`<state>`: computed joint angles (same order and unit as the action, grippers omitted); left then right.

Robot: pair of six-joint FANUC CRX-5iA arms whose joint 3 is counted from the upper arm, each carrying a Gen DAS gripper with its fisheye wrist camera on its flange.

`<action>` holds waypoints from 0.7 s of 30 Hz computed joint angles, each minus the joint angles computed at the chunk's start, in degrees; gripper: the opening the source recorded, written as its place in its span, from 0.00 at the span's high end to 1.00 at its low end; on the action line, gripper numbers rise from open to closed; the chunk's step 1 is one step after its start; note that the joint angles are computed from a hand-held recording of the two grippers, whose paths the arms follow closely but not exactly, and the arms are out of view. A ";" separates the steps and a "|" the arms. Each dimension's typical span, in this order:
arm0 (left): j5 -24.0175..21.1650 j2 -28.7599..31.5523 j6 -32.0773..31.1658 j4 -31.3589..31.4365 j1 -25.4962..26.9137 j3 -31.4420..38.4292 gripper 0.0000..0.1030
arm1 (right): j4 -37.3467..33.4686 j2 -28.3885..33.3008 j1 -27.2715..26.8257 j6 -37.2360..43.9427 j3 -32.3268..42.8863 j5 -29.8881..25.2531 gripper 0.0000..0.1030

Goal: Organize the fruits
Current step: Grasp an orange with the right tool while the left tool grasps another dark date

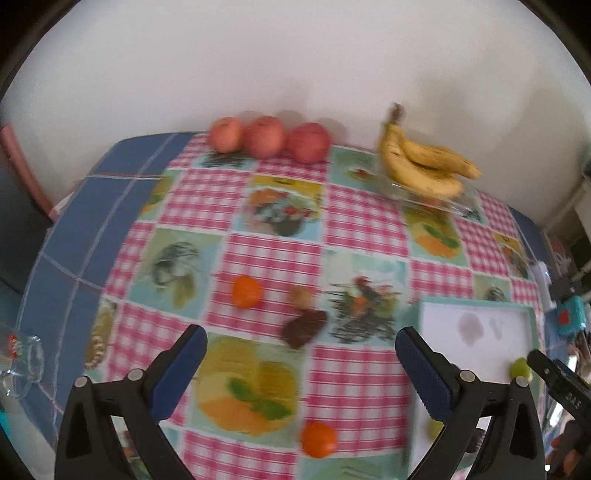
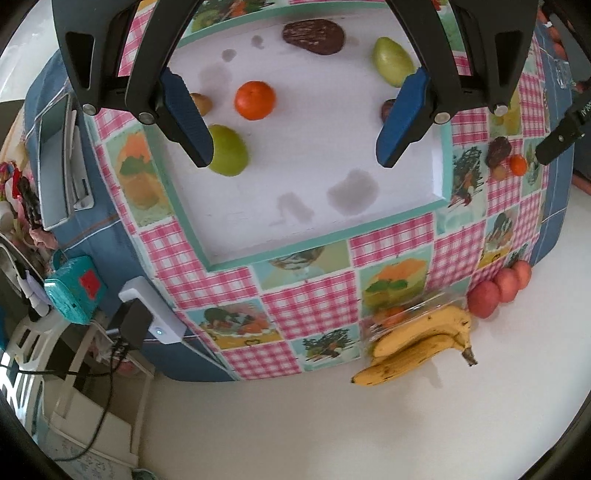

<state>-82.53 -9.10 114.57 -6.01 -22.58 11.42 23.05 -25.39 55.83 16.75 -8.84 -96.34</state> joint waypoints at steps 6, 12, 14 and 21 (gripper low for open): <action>1.13 -5.10 -0.40 4.42 9.75 -5.80 0.00 | -0.90 3.04 1.18 1.45 2.31 1.10 0.12; -0.18 -7.94 -1.74 4.76 15.72 -8.22 0.00 | -1.41 6.34 3.10 2.26 4.53 3.55 0.12; -0.80 -8.35 -2.94 5.09 16.98 -8.72 0.00 | -1.51 7.82 3.91 2.75 5.52 4.23 0.12; -4.44 -7.33 -6.19 3.19 16.42 -8.10 0.00 | -4.02 12.47 5.74 6.53 9.43 6.60 0.13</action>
<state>-86.97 -16.43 108.38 -2.82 -6.16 3.32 19.03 -12.93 61.58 23.27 0.59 -89.74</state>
